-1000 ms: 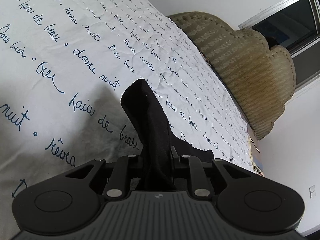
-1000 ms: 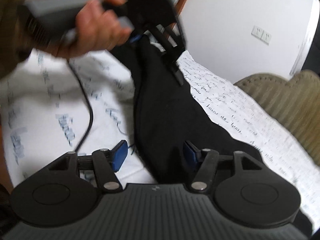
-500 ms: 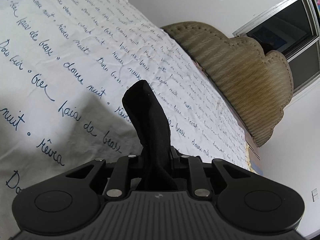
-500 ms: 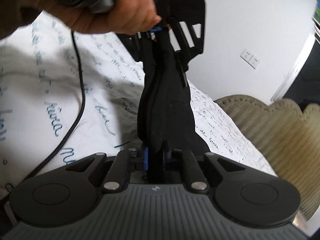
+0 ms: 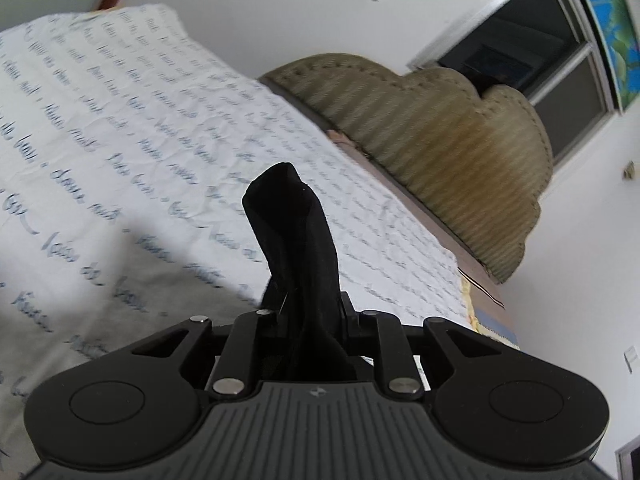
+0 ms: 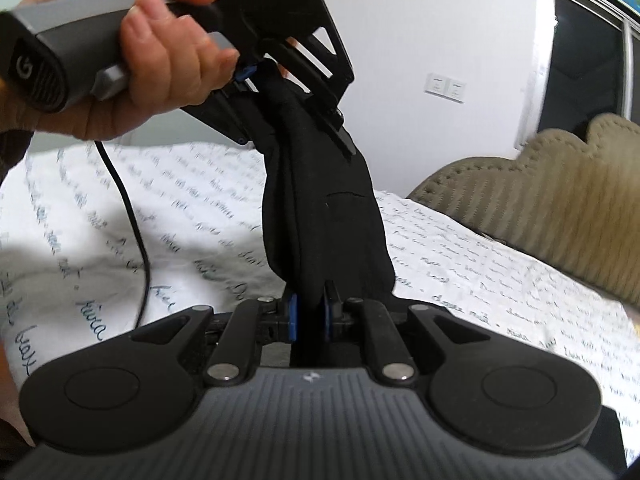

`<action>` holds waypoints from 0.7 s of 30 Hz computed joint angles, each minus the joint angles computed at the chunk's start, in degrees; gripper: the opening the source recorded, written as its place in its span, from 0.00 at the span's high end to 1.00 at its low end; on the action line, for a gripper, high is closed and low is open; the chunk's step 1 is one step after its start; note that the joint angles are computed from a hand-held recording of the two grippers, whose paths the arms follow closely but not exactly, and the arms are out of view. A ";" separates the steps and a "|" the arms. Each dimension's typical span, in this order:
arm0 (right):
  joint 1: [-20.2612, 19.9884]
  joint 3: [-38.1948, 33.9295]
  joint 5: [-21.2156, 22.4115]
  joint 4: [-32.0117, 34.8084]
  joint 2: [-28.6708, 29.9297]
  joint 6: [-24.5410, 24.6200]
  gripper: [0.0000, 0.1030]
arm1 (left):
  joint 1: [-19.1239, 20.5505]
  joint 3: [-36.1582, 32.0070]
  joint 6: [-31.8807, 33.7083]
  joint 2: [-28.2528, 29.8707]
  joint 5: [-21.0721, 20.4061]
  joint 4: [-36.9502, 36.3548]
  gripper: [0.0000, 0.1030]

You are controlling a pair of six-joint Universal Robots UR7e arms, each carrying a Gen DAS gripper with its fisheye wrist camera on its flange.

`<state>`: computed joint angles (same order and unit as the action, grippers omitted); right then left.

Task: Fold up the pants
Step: 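Lift the gripped black pants edge with both tools and fold it over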

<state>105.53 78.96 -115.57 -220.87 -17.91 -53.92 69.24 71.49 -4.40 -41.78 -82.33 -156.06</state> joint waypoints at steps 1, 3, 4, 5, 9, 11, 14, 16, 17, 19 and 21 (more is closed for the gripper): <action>-0.11 1.03 0.21 -0.72 -0.86 0.68 0.89 | -0.60 0.36 0.38 0.06 0.04 -0.27 0.82; -0.44 3.08 0.68 -2.30 -2.25 2.07 0.89 | -1.86 1.03 1.25 0.27 0.21 -0.67 0.82; -0.66 4.15 0.93 -3.23 -2.94 2.84 0.89 | -2.46 1.20 1.69 0.46 0.29 -0.71 0.82; -0.90 5.18 1.20 -4.13 -3.60 3.60 0.89 | -3.02 1.33 2.13 0.67 0.31 -0.67 0.82; -1.90 8.93 1.61 -8.43 -5.82 5.78 0.89 | -5.22 1.49 3.42 2.02 0.21 -0.14 0.82; -2.53 10.97 1.61 -10.39 -6.97 6.96 0.89 | -6.13 1.48 4.20 2.85 -0.05 0.34 0.82; -3.60 14.35 1.47 -12.81 -9.12 9.51 0.89 | -7.53 1.18 5.36 4.39 -0.14 1.20 0.82; -4.42 16.51 1.39 -14.12 -10.60 11.57 0.89 | -8.37 0.47 5.97 5.76 0.10 2.21 0.82; -4.78 17.44 1.20 -14.84 -11.18 12.50 0.89 | -8.75 0.17 6.36 6.40 0.18 2.75 0.82; -5.53 19.41 0.74 -16.41 -12.33 13.93 0.89 | -9.47 -0.59 6.96 7.92 0.43 3.63 0.82; -6.14 21.00 0.01 -18.11 -13.04 14.49 0.89 | -10.10 -1.04 7.61 9.24 0.37 4.61 0.82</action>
